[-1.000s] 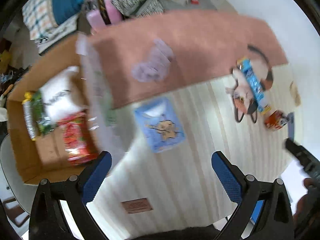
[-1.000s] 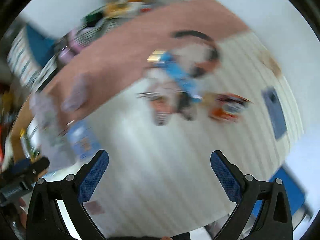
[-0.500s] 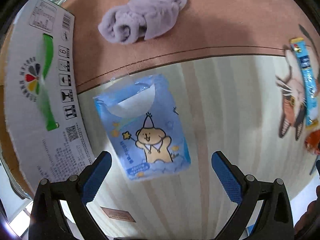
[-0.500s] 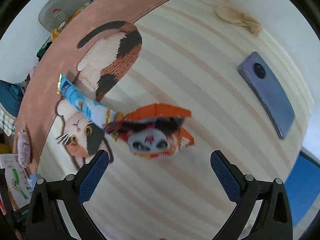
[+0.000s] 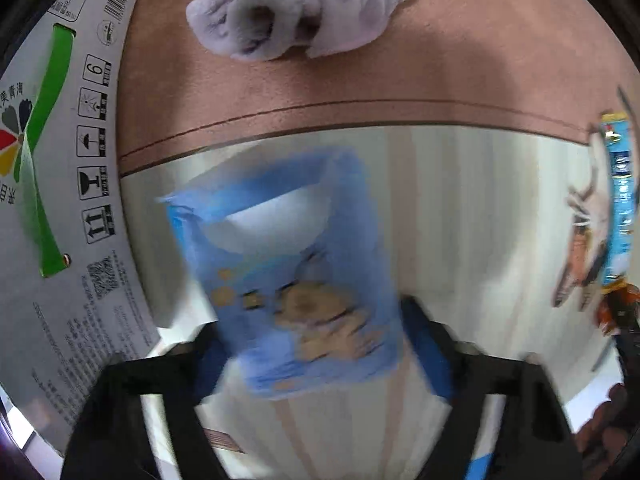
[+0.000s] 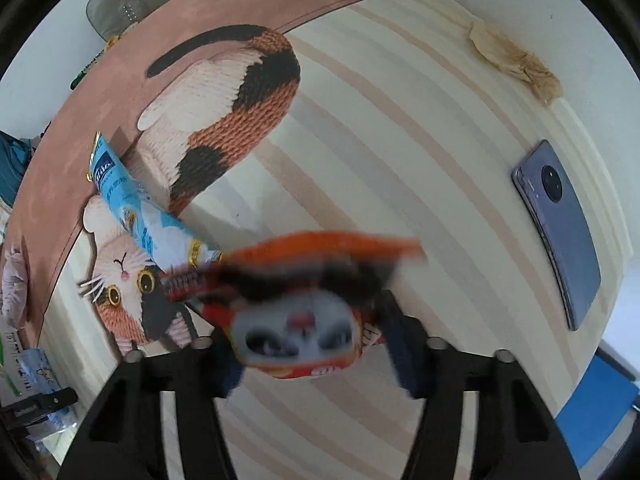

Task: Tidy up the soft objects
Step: 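Grasp the blue tissue pack with the left tool while the right tool grasps the orange panda bag, then lower both items into the box front and open both tools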

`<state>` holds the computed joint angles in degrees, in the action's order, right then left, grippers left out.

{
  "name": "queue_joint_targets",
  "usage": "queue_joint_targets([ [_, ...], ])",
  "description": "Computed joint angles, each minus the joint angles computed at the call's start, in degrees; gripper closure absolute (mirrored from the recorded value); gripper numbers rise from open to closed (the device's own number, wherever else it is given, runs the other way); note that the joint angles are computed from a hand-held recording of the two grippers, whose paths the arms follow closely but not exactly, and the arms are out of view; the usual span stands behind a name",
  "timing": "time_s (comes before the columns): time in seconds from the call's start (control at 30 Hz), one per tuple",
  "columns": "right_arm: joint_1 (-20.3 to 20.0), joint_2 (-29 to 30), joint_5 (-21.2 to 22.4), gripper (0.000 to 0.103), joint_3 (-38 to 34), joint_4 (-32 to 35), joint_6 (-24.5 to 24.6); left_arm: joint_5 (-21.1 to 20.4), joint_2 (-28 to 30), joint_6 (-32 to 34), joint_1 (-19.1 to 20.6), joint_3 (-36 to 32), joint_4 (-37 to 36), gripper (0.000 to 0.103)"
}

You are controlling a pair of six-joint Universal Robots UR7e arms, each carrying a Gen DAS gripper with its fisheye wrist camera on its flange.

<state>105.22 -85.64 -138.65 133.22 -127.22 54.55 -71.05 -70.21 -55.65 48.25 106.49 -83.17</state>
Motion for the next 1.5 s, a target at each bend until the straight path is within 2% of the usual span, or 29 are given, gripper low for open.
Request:
queue_joint_targets([
  [0.07,0.1,-0.3,0.1,0.062,-0.4,0.5,0.0,0.5,-0.1,0.2,-0.9,0.0,0.3,0.057],
  [0.13,0.8,-0.4,1.0,0.065,-1.0,1.9,1.0,0.6,-0.6,0.5,-1.4,0.4,0.4,0.062],
  [0.33,5.6,-0.8,4.5,0.065,-3.6,6.1,3.6,0.7,-3.6,1.4,-4.5,1.0,-0.5,0.063],
  [0.43,9.8,-0.2,7.3,0.065,-5.9,8.4,4.2,0.5,-7.2,2.2,-7.2,1.5,-0.4,0.063],
  [0.53,14.5,3.4,10.7,0.065,-9.9,9.6,3.6,0.3,-10.9,2.4,-9.4,1.3,0.4,0.063],
  [0.63,19.4,9.5,15.0,0.065,-15.9,10.4,1.7,0.7,-14.0,3.3,-10.5,-1.1,2.3,0.063],
  [0.8,25.4,20.8,23.6,0.065,-27.5,10.2,-5.1,5.0,-19.1,2.9,-11.0,-6.9,10.5,0.063],
  [0.97,29.2,36.6,31.2,0.065,-43.7,11.7,-13.7,10.7,-21.9,2.6,-7.3,-15.5,22.0,0.063],
  [1.07,30.1,44.9,34.4,0.065,-53.4,14.6,-16.8,13.4,-23.4,3.2,-4.4,-19.2,27.6,0.063],
  [1.17,30.0,53.3,38.5,0.065,-63.4,19.0,-19.0,14.6,-23.3,5.7,-0.1,-22.2,30.1,0.063],
  [1.27,29.6,61.1,40.9,0.065,-73.1,25.3,-20.6,14.2,-22.1,9.7,4.9,-24.2,30.3,0.063],
  [1.37,29.8,68.5,41.0,0.065,-83.6,32.6,-20.9,13.0,-20.3,13.0,10.2,-27.4,31.1,0.063],
  [1.5,29.2,73.4,41.0,0.065,-89.1,36.2,-20.7,10.2,-18.5,15.8,15.8,-28.8,30.3,0.063],
])
